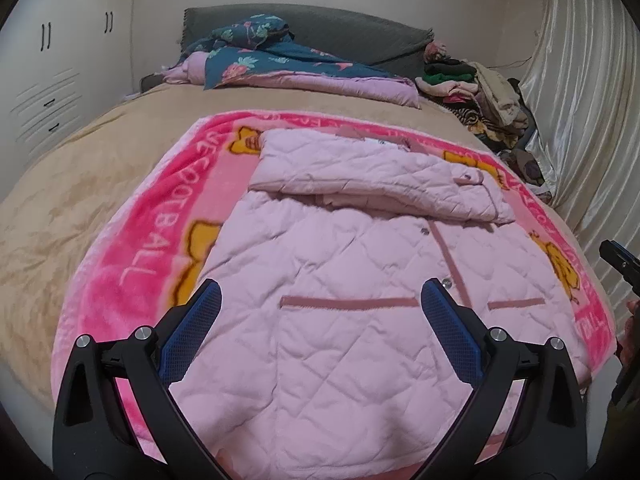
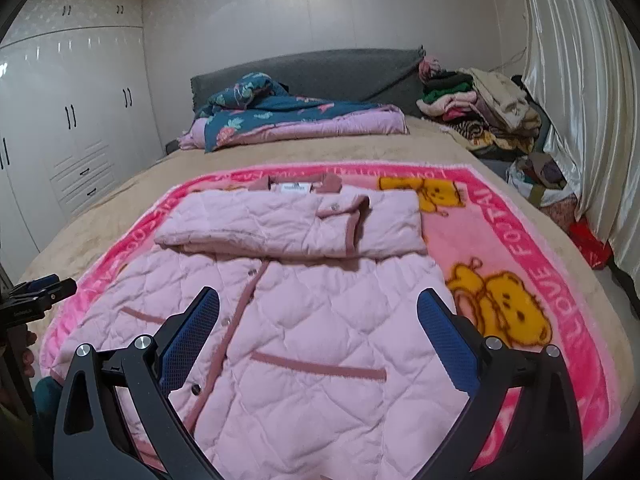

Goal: Fold large clothes
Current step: 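Move both tools down to the jacket's hem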

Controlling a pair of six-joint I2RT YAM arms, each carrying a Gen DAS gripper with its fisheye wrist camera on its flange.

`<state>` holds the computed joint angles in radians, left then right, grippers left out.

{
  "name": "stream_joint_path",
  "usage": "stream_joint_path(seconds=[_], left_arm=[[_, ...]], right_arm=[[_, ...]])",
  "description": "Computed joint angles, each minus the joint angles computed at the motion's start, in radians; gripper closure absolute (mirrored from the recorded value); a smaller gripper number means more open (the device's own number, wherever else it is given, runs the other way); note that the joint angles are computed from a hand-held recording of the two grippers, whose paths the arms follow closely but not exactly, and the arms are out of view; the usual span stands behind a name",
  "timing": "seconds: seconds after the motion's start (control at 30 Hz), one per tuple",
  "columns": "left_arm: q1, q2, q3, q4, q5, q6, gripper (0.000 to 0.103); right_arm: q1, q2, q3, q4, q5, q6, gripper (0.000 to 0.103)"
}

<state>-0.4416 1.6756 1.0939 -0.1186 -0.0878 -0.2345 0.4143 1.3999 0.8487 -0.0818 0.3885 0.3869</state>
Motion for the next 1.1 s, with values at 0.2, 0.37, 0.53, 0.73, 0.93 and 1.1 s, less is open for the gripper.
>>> stream_joint_path(seconds=[0.2,0.37,0.53,0.73,0.93,1.1], left_arm=[[0.015,-0.006,-0.044,0.008,-0.006,0.000,0.009],[0.035,-0.002,-0.075,-0.002,-0.005,-0.001,0.009],[0.051,0.005,-0.106,-0.007,0.001,0.000,0.009],[0.087,0.009,-0.149,-0.006,0.009,0.009,0.009],[0.154,0.024,-0.186,-0.017,0.068,-0.001,0.009],[0.196,0.037,-0.207,-0.011,0.142,-0.008,0.009]], right_arm=[[0.001,0.004,-0.018,-0.004,0.001,0.001,0.004],[-0.006,0.002,-0.051,-0.002,-0.003,0.014,0.004],[-0.017,-0.008,-0.080,-0.008,-0.013,0.022,0.004],[-0.025,-0.043,-0.116,-0.014,-0.010,0.027,0.004],[-0.035,-0.064,-0.153,-0.015,-0.012,0.040,0.004],[-0.051,-0.078,-0.187,-0.013,-0.022,0.048,0.004]])
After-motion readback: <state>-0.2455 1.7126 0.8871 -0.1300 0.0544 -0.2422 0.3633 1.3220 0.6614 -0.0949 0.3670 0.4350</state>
